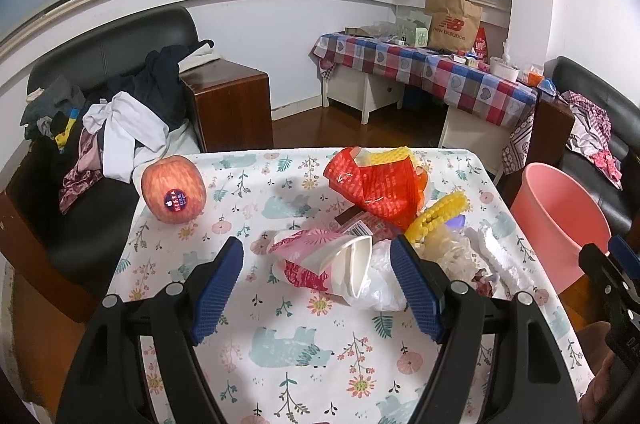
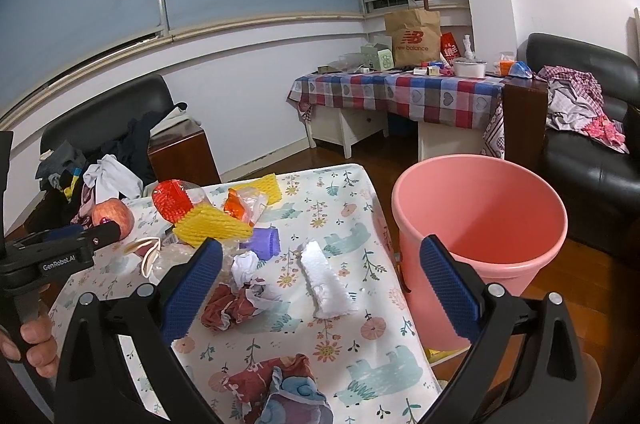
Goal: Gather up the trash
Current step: 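Move the right gripper toward the crumpled red-and-blue paper on the table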
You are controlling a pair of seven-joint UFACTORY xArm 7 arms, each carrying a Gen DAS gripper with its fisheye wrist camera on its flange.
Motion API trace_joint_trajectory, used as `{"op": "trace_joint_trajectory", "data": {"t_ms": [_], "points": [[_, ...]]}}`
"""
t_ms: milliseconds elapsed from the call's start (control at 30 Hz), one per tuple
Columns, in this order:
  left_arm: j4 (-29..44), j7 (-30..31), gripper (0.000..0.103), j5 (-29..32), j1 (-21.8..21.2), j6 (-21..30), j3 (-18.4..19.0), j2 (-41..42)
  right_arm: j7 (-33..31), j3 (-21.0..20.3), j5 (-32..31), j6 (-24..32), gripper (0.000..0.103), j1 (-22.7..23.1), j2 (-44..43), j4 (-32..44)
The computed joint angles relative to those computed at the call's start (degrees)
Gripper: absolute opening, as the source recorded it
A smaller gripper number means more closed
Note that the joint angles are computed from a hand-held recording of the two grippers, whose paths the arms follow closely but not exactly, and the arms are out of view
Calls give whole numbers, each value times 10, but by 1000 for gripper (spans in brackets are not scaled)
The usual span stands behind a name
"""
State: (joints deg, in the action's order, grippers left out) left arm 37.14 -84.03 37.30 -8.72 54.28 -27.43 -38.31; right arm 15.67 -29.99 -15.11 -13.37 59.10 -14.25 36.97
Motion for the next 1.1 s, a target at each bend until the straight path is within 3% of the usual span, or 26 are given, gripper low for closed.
{"op": "trace_joint_trajectory", "data": {"t_ms": [1100], "points": [[-1,-6,75,5,-1,0,-1,1,19,-11,-18,-2,99,-1,-1,-3]]}}
